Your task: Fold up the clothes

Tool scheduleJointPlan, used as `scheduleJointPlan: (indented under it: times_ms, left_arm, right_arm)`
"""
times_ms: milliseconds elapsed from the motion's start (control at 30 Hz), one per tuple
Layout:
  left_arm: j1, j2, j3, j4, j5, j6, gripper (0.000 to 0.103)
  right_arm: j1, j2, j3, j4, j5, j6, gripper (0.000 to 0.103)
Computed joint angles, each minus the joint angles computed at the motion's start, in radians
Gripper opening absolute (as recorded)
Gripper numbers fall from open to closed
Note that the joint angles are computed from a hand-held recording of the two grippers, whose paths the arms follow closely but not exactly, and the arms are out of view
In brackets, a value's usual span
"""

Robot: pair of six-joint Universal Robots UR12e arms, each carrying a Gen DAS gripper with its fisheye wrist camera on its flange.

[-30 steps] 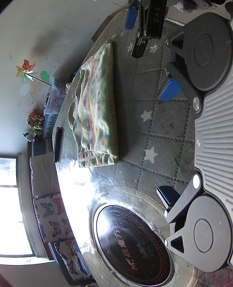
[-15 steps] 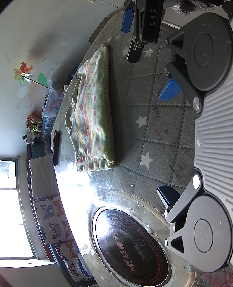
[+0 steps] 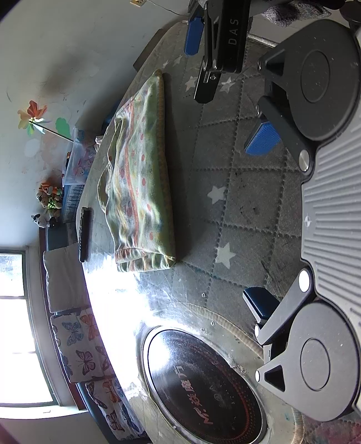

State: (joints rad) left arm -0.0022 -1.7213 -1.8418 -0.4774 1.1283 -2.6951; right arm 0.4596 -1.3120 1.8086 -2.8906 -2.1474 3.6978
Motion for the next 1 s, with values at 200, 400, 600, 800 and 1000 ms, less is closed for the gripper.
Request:
scheduleJointPlan:
  times_ms: [200, 400, 600, 800, 1000]
  left_arm:
    - [-0.004, -0.001, 0.002, -0.003, -0.001, 0.008, 0.103]
    - [-0.008, -0.002, 0.005, -0.008, -0.006, 0.017, 0.103]
    - [-0.011, -0.007, 0.011, -0.013, -0.005, 0.022, 0.103]
    - [-0.013, -0.01, 0.014, -0.018, -0.005, 0.028, 0.103]
    - [-0.017, -0.013, 0.018, -0.018, -0.004, 0.035, 0.103]
  right_arm:
    - [-0.002, 0.001, -0.001, 0.004, 0.003, 0.004, 0.103]
    - [-0.004, 0.001, -0.002, 0.008, 0.005, 0.006, 0.103]
    - [-0.006, 0.003, -0.005, 0.012, 0.006, 0.009, 0.103]
    - [-0.006, 0.007, -0.009, 0.017, 0.009, 0.01, 0.103]
    - [-0.007, 0.009, -0.012, 0.017, 0.004, 0.015, 0.103]
